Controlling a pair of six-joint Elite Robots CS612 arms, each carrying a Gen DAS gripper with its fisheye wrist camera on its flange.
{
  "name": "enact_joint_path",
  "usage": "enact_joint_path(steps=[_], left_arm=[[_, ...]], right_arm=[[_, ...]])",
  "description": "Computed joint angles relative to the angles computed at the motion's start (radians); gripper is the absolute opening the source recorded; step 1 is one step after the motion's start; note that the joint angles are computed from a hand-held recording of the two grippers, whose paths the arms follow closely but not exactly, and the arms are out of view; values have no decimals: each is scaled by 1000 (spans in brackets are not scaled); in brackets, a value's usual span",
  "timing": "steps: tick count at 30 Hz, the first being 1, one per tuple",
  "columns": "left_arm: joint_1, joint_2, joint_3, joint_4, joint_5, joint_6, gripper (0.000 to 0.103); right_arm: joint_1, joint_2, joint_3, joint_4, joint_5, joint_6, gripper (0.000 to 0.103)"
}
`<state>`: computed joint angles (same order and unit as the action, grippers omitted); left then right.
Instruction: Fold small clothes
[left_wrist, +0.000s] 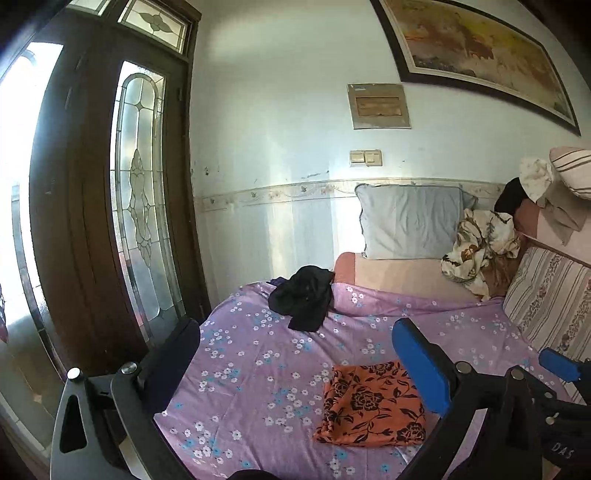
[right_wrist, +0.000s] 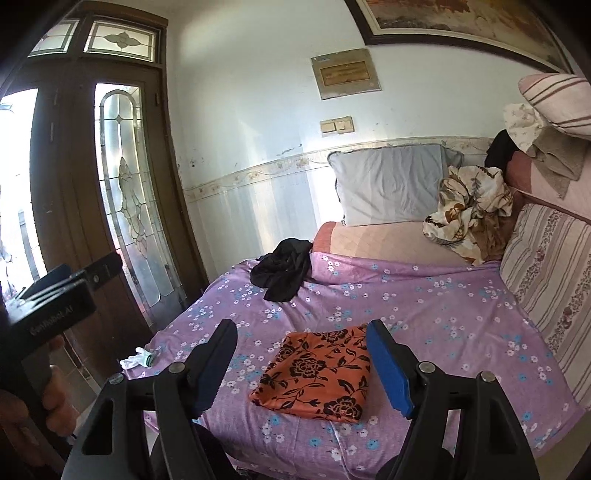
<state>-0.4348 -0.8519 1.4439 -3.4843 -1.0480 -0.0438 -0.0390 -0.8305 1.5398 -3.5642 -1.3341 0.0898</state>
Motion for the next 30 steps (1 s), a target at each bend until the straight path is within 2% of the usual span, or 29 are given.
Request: enact_joint_path(steps=[10,21,30], left_arm=[[-3,8,-18,22,28,17,103],[12,22,-53,75,-3,-14,103],[16,14,-38,57,-20,-19,103]], right_arm=[[7,11,-23,38,-27,-14,76],[12,29,-69,90,-34,-25,76],[14,26,-66,82,-31,-32,76]])
